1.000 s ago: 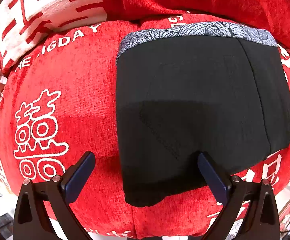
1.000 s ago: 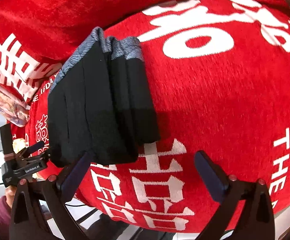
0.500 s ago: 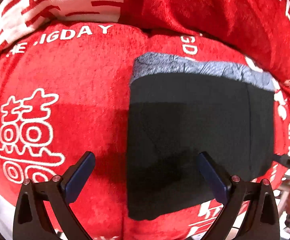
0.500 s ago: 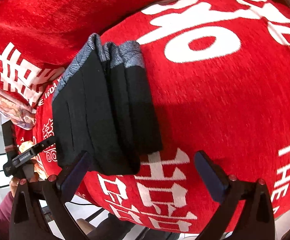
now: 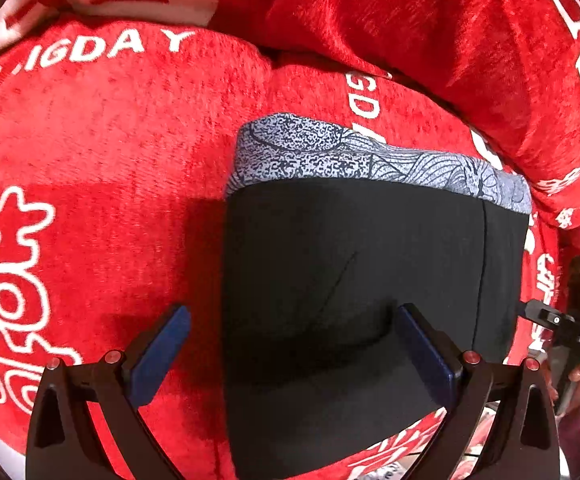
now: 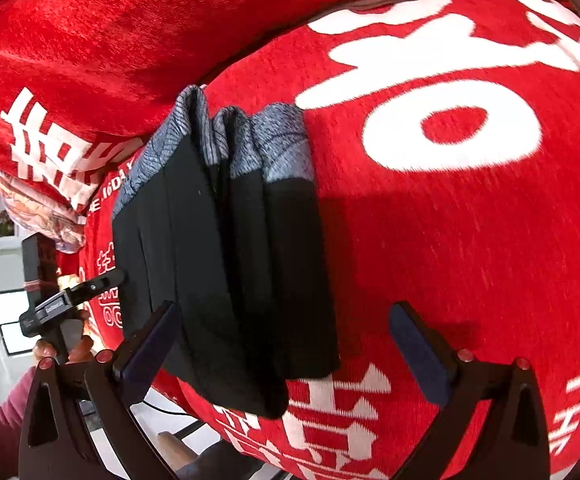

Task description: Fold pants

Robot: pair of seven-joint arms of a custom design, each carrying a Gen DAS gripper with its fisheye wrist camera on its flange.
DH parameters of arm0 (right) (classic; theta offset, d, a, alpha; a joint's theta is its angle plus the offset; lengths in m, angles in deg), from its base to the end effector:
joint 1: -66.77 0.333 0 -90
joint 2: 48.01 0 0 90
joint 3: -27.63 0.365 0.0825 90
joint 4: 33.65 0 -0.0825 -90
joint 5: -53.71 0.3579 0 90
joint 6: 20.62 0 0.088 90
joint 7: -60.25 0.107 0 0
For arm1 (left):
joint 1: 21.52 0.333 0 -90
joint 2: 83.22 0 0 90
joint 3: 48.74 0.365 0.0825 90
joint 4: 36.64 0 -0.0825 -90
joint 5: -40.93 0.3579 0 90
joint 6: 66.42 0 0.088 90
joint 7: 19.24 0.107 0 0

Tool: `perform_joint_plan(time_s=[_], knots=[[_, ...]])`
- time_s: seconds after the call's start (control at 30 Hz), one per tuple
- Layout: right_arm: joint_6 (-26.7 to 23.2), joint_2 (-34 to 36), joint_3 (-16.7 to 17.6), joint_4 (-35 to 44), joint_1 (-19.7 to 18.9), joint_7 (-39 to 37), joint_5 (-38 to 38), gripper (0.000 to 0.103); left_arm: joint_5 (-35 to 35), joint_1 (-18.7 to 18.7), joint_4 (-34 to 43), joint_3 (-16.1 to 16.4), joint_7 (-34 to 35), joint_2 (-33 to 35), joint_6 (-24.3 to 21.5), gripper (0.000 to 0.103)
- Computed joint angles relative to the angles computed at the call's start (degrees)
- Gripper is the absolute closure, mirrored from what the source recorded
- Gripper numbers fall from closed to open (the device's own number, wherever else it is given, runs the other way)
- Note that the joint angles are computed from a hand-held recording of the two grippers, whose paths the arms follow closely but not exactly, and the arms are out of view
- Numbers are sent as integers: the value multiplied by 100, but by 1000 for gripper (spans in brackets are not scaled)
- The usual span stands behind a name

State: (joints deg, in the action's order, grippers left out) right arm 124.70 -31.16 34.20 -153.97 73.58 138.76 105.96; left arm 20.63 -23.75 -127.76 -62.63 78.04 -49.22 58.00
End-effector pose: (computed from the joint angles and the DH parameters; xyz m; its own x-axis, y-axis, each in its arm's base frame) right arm 0.5745 0.1236 0.3563 -0.2446 -0.7870 -0.5664 -0.9510 0.3086 -0.0180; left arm 0.6778 -0.1773 0.3561 -0.1489 -0.8983 0.4133 -0.9864 0.1641 0.0012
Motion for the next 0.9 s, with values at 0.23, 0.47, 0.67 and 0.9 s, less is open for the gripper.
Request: perform_joint_plan(time_s=[0.23,0.47,0.67,0.9], knots=[[-532,350,82,364,-210,-705,477,0,-184,-3,179,-140,199,212,-39,1],[-706,719,140,837,-241,-913,452,0,-235,-56,276,-151,121,360,61,1],[-669,845,186,965,-272,-900,397,0,-195,-93,224,-156,126,363,144,1],[-772,848,185,1004,-280,-548,349,18,-382,-15,21,-223,162,255,283,5]])
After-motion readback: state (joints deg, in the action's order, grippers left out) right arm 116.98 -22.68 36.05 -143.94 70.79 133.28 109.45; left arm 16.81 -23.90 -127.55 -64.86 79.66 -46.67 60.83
